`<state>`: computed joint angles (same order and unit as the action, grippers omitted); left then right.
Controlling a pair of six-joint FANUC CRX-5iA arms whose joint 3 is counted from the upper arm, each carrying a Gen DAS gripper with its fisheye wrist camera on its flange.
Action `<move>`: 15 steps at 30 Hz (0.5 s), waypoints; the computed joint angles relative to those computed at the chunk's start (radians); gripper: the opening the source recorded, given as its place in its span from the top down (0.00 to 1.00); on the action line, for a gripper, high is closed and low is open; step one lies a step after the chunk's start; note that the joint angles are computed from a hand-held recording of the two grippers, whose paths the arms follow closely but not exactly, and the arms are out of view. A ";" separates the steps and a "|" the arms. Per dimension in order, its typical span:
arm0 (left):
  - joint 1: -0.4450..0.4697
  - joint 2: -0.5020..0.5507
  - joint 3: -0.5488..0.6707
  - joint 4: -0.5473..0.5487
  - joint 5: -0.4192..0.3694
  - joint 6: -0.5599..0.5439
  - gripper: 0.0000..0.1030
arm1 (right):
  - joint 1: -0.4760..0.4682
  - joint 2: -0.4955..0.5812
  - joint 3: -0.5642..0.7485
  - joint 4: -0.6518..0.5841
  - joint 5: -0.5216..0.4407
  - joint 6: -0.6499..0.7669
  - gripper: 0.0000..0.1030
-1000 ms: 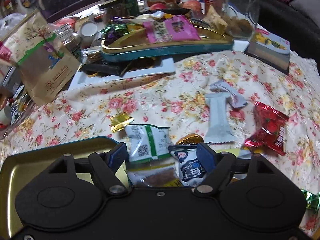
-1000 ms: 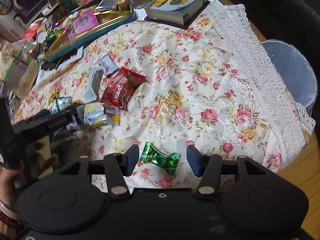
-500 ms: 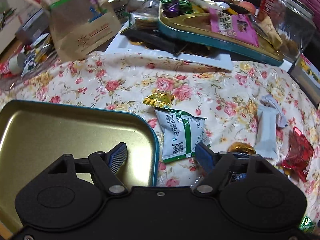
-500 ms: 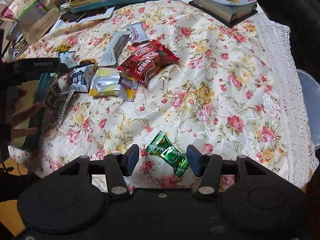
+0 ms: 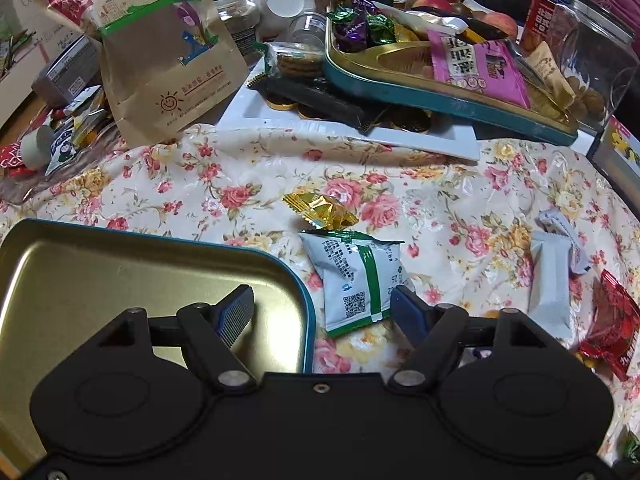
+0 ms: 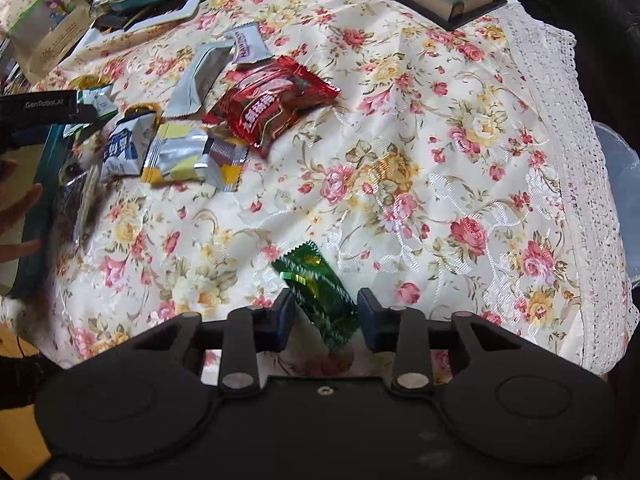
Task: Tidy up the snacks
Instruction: 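Grasp the green foil candy with the right gripper while the left gripper approaches the white-green packet, then close the left gripper on the white-green packet while the right gripper holds the green candy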
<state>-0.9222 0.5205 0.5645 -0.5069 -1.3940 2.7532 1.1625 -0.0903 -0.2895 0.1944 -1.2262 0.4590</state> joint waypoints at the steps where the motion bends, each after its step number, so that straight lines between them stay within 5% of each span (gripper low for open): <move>1: 0.001 0.005 0.007 -0.008 -0.010 0.000 0.25 | -0.004 -0.003 -0.001 -0.008 0.012 -0.008 0.71; 15: 0.045 -0.040 -0.052 0.032 0.028 0.013 0.25 | -0.062 -0.026 0.026 -0.045 0.225 -0.295 0.72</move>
